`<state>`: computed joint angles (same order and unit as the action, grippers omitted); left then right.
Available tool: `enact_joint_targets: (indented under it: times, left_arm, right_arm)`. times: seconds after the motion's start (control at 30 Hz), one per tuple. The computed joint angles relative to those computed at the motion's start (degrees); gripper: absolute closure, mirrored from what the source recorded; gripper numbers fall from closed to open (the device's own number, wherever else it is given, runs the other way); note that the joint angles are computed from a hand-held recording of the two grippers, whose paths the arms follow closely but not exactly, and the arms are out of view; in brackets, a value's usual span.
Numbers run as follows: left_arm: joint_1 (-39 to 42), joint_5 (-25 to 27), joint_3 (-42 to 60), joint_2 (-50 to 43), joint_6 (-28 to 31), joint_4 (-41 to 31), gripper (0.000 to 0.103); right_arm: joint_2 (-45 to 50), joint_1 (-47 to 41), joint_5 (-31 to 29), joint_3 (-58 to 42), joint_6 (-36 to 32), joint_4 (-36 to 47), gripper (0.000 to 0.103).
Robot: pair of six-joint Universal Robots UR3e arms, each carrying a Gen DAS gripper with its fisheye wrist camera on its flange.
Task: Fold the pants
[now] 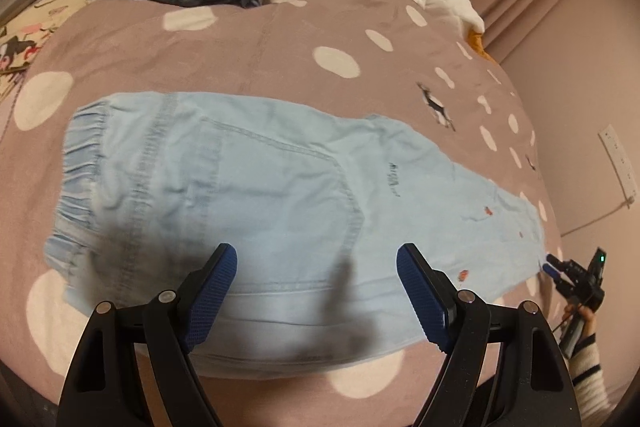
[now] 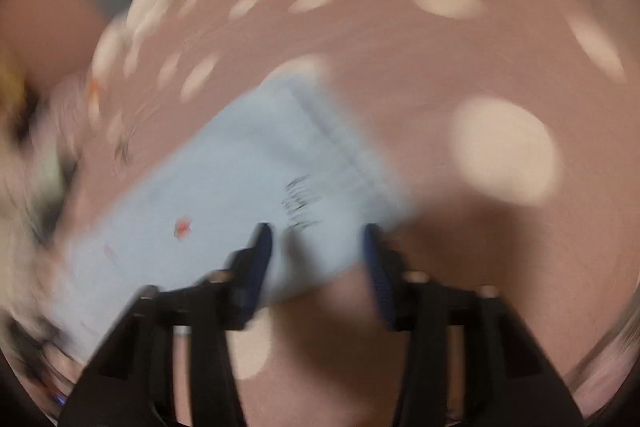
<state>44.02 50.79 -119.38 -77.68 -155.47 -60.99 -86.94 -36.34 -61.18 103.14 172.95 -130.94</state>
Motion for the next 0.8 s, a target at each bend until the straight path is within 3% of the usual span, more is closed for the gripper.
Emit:
enact_joint_targets:
  times: [0.03, 0.07, 0.2, 0.37, 0.4, 0.47, 0.5, 0.57, 0.67, 0.8]
  left_arm:
    - [-0.7, -0.1, 0.1, 0.2, -0.3, -0.1, 0.021]
    - [-2.5, -0.2, 1.0, -0.4, -1.3, 0.3, 0.021]
    - [-9.6, -1.5, 5.5, -4.9, -5.2, 2.4, 0.021]
    - [-18.1, -1.0, 10.7, -11.9, -11.5, 7.2, 0.021]
    - [-19.8, -0.4, 11.6, -13.2, -12.9, 8.4, 0.021]
    - [-21.9, -0.1, 13.2, -15.7, -14.6, 8.9, 0.021]
    - [-22.5, -0.2, 13.7, -16.5, -15.2, 8.7, 0.021]
    - [-23.2, -1.0, 14.6, -18.1, -16.5, 8.4, 0.021]
    - [-24.0, -4.0, 15.8, -20.0, -18.6, 8.5, 0.021]
    - [-27.2, -9.3, 20.6, -23.7, -20.3, 7.8, 0.021]
  right_arm:
    - [-2.5, -2.6, 1.8, 2.3, 0.9, -1.0, 0.047]
    - [-4.5, -3.0, 0.5, 4.2, 1.3, -3.0, 0.045]
    - [-6.3, -5.3, 4.4, 9.1, 2.6, -3.4, 0.045]
    - [-0.7, 0.0, 3.8, 12.8, 8.2, -18.4, 0.045]
    - [0.9, 2.2, 2.5, 12.6, 10.1, -21.8, 0.048]
    - [1.9, 3.0, 1.4, 12.3, 10.7, -24.1, 0.071]
    - [3.0, 4.1, -0.8, 10.6, 11.0, -23.8, 0.093]
    - [3.0, 5.6, -3.0, 9.8, 10.7, -24.5, 0.097]
    - [0.8, 9.9, -1.7, 10.3, 7.7, -30.2, 0.097]
    - [0.4, 20.9, -3.9, 6.5, 2.2, -31.9, 0.096]
